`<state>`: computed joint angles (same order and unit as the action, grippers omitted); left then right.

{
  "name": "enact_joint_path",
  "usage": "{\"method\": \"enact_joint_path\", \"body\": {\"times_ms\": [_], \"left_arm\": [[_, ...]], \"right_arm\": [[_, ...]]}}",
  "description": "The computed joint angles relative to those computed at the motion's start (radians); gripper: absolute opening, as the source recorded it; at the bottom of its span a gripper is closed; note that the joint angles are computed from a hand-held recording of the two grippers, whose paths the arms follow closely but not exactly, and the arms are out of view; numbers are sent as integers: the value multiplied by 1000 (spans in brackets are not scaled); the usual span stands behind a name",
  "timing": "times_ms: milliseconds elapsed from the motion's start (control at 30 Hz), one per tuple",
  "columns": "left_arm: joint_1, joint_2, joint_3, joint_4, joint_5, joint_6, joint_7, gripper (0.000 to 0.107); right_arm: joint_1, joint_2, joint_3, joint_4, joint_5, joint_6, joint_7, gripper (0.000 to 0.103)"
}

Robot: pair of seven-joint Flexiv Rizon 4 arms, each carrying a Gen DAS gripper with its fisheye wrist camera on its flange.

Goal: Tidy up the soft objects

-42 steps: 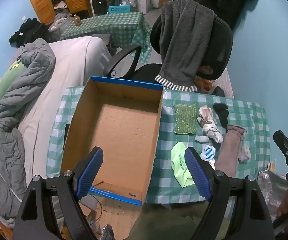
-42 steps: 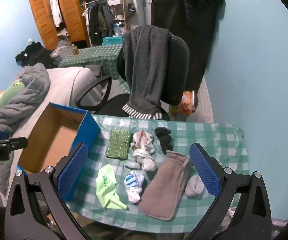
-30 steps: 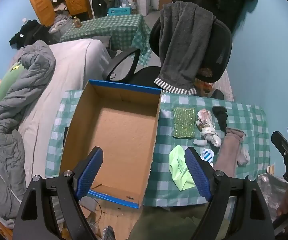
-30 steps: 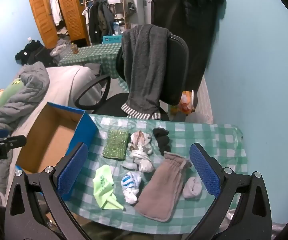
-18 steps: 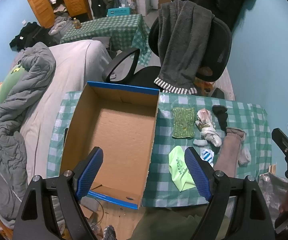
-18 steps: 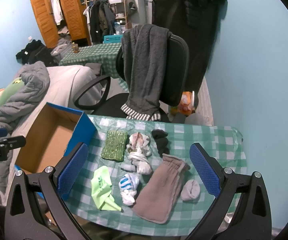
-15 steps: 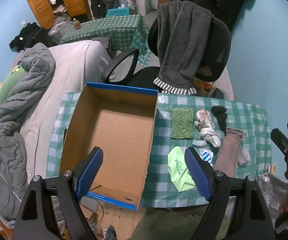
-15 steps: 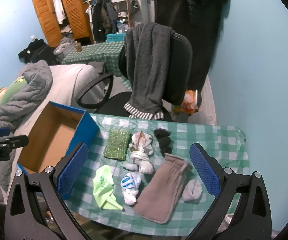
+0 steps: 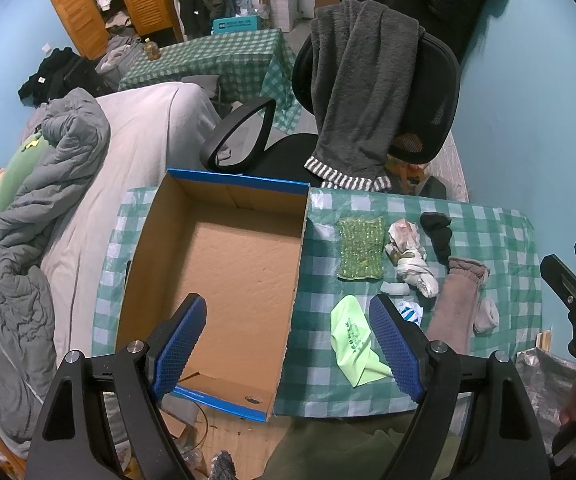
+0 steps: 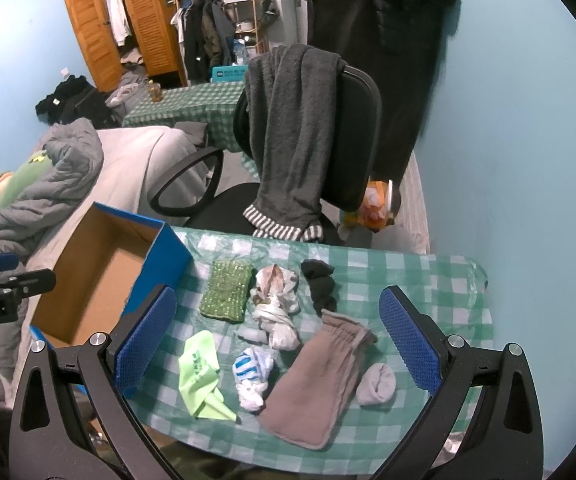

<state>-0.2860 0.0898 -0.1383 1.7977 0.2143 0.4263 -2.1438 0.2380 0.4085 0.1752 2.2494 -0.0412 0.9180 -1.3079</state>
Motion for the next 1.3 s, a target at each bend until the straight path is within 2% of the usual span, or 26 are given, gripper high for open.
{"method": "enact_joint_path", "body": {"times_ms": [1300], "left_arm": [[-11,-23,1,-34,-3,-8,10,85]], "right_arm": [[-1,-13,-6,-19,6,-9,-16,101]]}}
